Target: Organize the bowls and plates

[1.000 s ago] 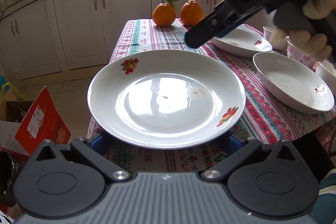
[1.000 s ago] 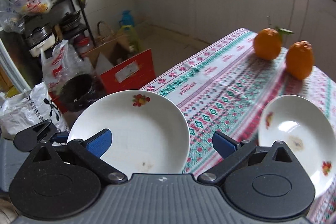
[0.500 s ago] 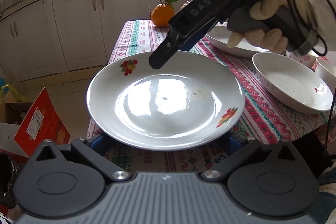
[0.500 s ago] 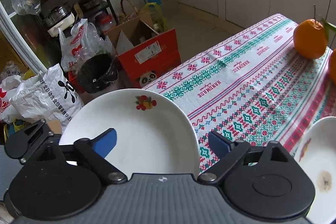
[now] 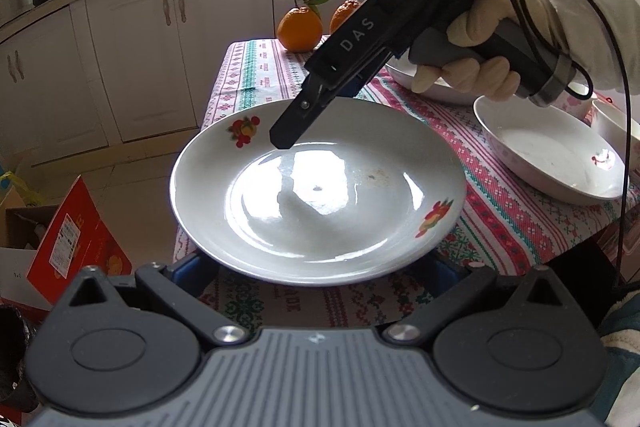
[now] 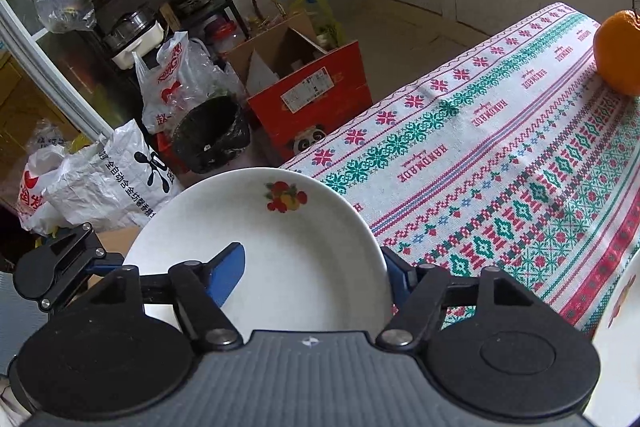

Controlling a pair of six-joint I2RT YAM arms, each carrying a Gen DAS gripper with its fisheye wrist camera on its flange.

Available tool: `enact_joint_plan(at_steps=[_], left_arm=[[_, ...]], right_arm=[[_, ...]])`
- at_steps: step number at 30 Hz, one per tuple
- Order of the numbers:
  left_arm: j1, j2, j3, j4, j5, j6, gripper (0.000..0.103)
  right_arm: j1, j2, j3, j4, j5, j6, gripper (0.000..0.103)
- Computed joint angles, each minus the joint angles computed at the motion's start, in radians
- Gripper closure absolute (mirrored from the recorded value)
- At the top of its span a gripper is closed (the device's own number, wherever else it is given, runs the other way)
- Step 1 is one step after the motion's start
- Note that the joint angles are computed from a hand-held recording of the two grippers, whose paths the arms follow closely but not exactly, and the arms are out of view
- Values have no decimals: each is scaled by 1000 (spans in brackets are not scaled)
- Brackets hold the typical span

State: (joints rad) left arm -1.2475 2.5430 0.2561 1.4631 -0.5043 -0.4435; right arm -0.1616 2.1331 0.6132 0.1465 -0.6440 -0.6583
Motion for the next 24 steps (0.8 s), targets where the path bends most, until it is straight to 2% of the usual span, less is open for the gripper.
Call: enact_joint_plan(at_steps=[10,17,24], left_arm=[[77,-19,-8,-2,69,103,1],[201,-58,12,-29,194,234,1],[320,-96,69,-100,319,343,1]], right_arm=[[-21,-6,14,-43,-23,1,26],[-51,4,45,-51,-23,20,26],[-75,24,87,-34,-17,66,26]])
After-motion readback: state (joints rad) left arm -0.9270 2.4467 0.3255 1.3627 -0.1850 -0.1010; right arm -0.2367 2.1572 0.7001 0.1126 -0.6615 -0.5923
